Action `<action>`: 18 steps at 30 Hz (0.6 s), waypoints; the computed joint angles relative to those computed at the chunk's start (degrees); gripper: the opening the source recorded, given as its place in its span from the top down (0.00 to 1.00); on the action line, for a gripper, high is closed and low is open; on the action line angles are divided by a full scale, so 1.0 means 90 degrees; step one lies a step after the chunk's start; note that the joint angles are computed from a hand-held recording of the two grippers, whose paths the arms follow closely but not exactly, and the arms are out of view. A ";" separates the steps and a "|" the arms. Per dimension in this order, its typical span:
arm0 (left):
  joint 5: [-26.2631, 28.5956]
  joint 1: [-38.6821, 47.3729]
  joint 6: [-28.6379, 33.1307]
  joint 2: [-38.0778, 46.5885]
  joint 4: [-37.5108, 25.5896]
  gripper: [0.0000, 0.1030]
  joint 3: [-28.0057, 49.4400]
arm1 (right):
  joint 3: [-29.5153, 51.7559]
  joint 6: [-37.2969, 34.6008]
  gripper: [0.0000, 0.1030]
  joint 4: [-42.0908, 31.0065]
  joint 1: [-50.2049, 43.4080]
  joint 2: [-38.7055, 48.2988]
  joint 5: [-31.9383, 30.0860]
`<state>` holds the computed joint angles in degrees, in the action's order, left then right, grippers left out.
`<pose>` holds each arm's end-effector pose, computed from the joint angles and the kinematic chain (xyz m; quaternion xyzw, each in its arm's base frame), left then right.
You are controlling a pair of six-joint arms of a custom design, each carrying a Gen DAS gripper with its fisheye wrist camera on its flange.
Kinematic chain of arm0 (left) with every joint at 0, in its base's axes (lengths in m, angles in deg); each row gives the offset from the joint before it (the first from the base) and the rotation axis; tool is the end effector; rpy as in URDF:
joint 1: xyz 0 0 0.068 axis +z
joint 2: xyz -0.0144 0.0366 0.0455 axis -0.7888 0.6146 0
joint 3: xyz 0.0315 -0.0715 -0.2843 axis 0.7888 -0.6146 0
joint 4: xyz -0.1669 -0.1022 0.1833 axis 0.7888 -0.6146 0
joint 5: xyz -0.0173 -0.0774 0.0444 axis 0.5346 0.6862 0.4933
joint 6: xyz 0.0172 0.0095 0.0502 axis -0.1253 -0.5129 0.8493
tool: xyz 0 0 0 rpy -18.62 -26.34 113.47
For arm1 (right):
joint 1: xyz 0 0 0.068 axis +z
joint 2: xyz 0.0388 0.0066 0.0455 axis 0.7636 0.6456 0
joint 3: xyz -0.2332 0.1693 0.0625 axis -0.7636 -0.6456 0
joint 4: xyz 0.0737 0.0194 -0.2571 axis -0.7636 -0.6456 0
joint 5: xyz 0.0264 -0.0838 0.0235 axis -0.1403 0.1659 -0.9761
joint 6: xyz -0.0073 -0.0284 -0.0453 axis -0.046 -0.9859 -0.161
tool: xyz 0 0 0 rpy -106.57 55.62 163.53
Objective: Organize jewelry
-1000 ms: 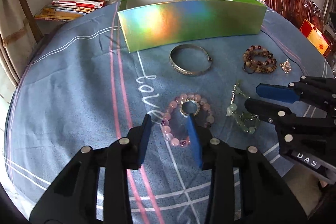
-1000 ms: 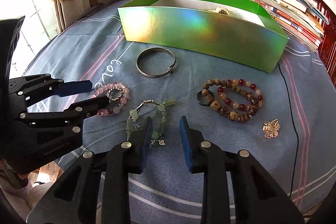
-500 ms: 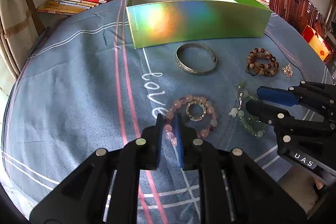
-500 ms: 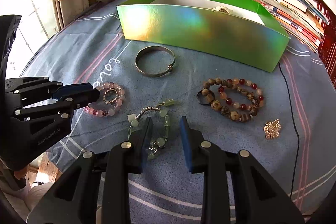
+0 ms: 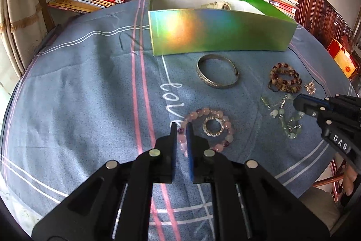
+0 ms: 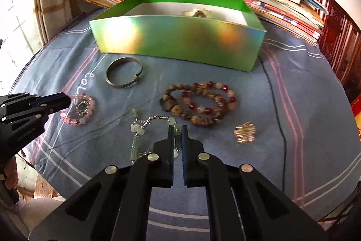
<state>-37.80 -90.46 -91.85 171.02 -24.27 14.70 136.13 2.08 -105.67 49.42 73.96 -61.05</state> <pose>0.2485 -0.1775 0.2129 -0.0529 0.9448 0.0154 0.3229 0.3056 0.0096 0.2193 -0.2294 0.9165 0.0960 0.3135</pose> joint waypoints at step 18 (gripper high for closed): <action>-0.0529 -0.0007 -0.0406 -0.0008 -0.0269 0.62 0.0056 | 0.0607 0.0346 0.82 0.0079 -0.1144 0.0440 0.0345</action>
<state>-42.57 -90.52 -95.51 170.95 -26.70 15.20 141.60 5.20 -104.95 39.12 77.92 -57.95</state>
